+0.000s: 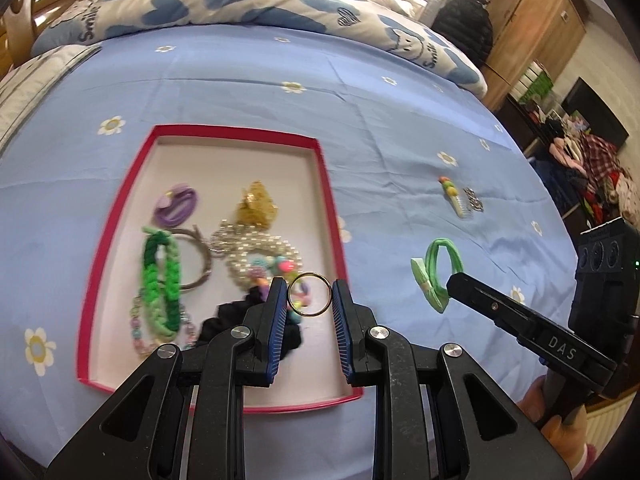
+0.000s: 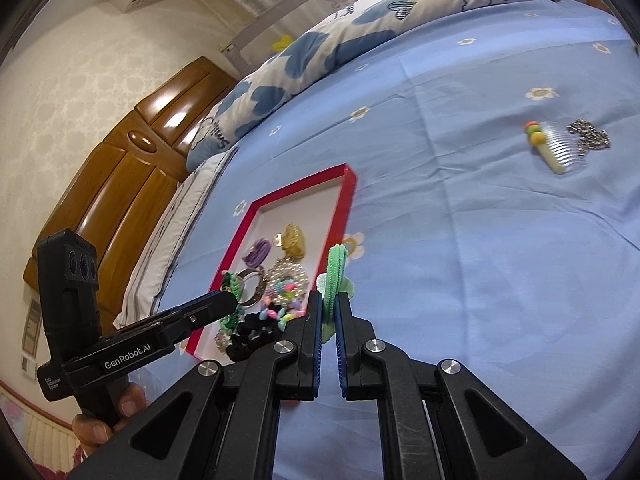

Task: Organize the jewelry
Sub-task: 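Carry the ring with the left tool into the tray while the right tool carries the hair clip there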

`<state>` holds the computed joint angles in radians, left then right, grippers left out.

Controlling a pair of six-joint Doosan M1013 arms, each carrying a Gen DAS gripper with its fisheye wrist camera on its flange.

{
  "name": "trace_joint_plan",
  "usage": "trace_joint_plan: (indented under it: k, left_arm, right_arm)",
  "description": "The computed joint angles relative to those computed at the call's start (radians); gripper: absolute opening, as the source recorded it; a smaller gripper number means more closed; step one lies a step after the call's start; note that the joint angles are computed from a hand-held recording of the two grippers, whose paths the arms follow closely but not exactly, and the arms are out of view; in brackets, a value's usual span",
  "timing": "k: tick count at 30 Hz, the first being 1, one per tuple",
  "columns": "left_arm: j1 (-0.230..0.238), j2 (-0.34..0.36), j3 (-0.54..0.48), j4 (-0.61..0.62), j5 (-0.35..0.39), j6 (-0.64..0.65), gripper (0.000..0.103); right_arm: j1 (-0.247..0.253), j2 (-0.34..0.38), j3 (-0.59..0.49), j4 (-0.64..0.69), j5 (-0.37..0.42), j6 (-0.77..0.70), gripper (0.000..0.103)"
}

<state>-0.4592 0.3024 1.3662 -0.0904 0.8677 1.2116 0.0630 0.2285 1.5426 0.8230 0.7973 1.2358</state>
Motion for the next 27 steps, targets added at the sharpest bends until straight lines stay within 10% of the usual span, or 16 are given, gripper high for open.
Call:
trace_joint_plan:
  k: [27]
  left_arm:
    - [0.089,-0.050,0.088,0.072,-0.011,-0.104,0.021]
  right_arm:
    - [0.111,0.080,-0.109,-0.062,0.053,0.003,0.006]
